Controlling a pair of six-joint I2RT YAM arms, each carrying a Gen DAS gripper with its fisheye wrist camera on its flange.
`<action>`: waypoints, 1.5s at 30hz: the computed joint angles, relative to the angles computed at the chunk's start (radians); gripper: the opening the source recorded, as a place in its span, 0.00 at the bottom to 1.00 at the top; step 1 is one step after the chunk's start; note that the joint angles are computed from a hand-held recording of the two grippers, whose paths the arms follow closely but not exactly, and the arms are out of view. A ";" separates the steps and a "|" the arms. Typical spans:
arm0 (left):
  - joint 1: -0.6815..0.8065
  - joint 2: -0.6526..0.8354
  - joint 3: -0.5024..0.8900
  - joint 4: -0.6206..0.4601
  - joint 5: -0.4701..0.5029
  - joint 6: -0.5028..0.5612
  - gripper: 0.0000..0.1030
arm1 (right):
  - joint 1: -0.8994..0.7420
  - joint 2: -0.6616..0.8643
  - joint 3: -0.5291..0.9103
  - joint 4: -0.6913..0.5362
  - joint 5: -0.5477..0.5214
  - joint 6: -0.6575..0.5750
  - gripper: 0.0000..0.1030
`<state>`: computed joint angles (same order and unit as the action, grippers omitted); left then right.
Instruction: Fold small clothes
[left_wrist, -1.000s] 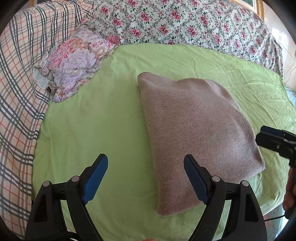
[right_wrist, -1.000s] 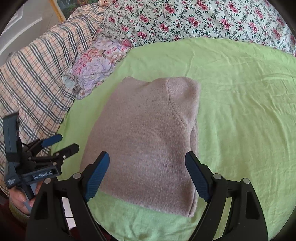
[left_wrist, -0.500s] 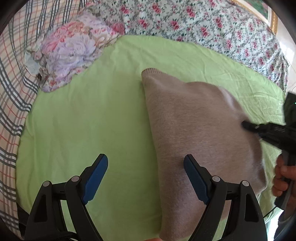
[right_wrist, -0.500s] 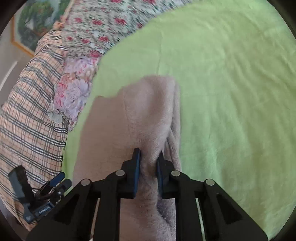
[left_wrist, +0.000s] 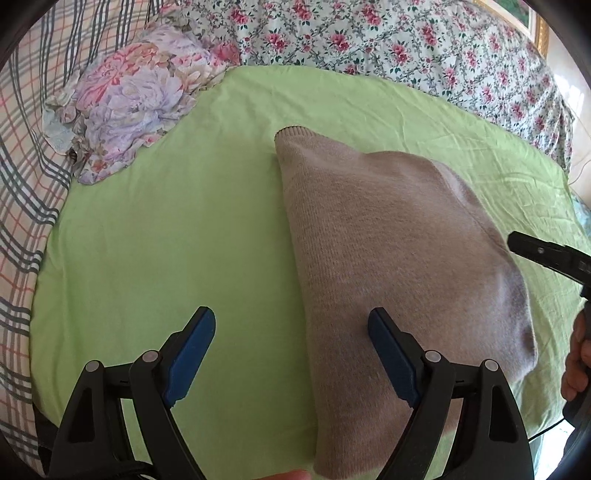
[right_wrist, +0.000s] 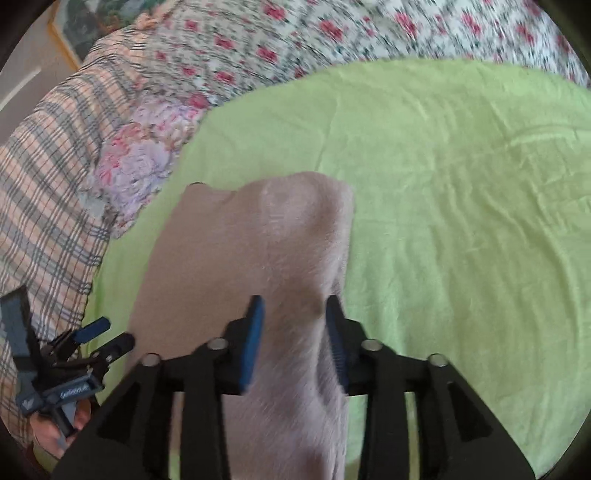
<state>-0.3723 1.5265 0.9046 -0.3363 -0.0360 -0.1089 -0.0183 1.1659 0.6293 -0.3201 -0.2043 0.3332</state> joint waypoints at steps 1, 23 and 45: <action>-0.006 -0.017 -0.010 -0.004 -0.006 0.001 0.83 | 0.017 -0.027 -0.006 -0.011 0.009 0.001 0.49; -0.092 -0.277 -0.187 -0.102 -0.115 0.002 0.84 | 0.463 -0.413 -0.117 -0.308 0.299 0.158 0.79; -0.149 -0.379 -0.246 -0.142 -0.144 -0.017 0.85 | 0.708 -0.451 -0.145 -0.379 0.445 0.308 0.83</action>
<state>-0.5216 1.1472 0.6587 -0.4779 -0.1798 -0.1258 0.6901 0.7150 0.4846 -0.6995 0.2411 0.6410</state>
